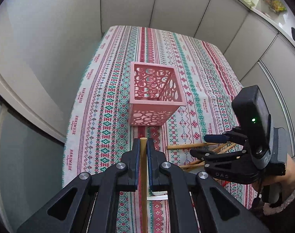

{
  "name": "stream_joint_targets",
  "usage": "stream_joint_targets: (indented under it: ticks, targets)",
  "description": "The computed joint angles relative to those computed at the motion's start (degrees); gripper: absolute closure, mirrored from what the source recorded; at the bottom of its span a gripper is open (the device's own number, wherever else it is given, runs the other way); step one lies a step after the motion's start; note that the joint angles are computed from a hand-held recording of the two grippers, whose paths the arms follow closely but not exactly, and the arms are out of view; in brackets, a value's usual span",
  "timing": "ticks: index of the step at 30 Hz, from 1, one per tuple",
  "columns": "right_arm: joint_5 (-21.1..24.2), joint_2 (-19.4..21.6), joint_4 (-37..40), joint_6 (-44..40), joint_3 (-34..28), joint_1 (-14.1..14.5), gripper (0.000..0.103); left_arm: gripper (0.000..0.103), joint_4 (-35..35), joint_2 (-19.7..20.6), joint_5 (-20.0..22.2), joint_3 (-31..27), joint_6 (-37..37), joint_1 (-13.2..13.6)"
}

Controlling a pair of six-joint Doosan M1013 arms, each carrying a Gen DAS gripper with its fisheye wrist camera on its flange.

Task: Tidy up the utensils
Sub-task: 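Lift both held chopsticks upright and carry them over the pink basket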

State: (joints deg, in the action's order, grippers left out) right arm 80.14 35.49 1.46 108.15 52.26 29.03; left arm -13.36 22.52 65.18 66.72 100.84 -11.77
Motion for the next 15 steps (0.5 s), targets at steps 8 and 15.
stream_joint_targets:
  ticks: [8,15]
  targets:
    - [1.34,3.43,-4.34,-4.21,-4.35,1.32,0.064,0.096,-1.06,0.97,1.28,-1.08,0.17,0.77]
    - [-1.55,3.07,-4.29,-3.68,-3.46,-0.55,0.081,0.096,-1.35,1.17,1.38,-1.37,-0.35,1.11]
